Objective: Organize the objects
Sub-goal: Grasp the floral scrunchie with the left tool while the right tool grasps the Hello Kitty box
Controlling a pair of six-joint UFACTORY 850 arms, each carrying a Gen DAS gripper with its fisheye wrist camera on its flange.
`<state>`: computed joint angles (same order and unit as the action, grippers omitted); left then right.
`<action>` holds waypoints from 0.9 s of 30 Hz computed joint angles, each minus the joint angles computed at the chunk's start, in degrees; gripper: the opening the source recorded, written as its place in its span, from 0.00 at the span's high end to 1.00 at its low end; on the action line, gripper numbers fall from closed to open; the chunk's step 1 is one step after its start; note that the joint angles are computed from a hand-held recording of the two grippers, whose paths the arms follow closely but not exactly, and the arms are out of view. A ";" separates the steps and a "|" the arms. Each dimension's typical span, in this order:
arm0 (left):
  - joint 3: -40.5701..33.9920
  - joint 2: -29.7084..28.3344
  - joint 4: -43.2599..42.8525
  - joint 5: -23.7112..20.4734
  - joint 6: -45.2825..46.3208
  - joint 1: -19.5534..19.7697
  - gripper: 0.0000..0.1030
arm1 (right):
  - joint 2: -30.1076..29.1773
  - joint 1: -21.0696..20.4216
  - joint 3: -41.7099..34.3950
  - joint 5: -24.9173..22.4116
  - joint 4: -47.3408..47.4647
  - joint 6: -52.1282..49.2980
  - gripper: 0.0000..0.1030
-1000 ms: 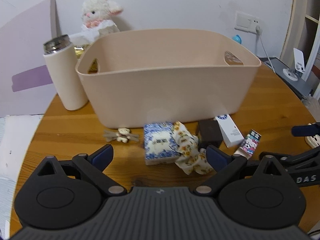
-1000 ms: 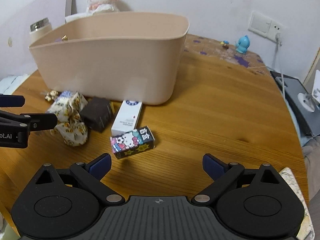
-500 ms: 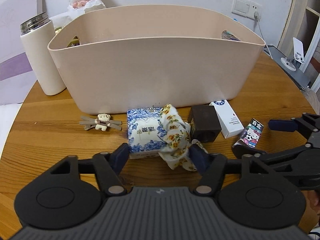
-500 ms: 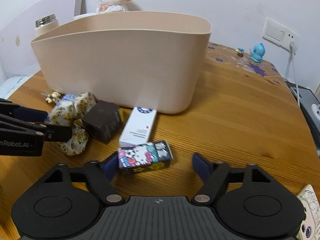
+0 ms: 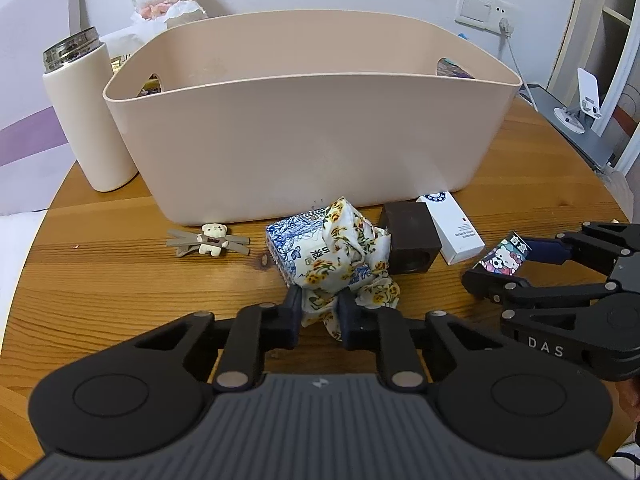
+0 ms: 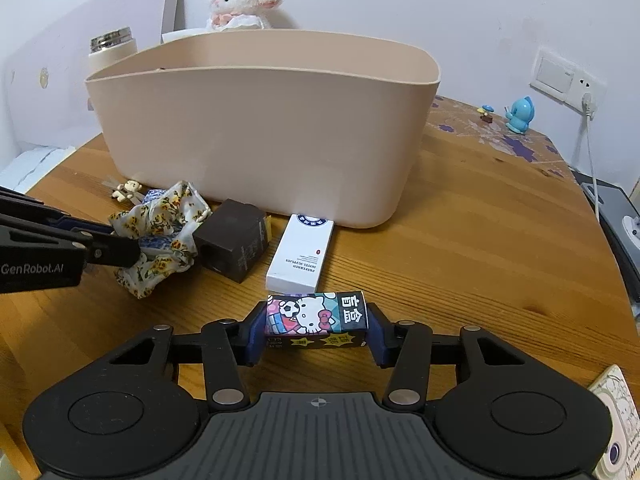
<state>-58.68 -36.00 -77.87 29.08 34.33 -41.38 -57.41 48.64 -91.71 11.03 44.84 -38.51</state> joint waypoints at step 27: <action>8.73 12.05 2.68 10.39 -4.30 -3.83 0.94 | 11.92 1.20 11.07 13.61 -16.46 18.10 0.55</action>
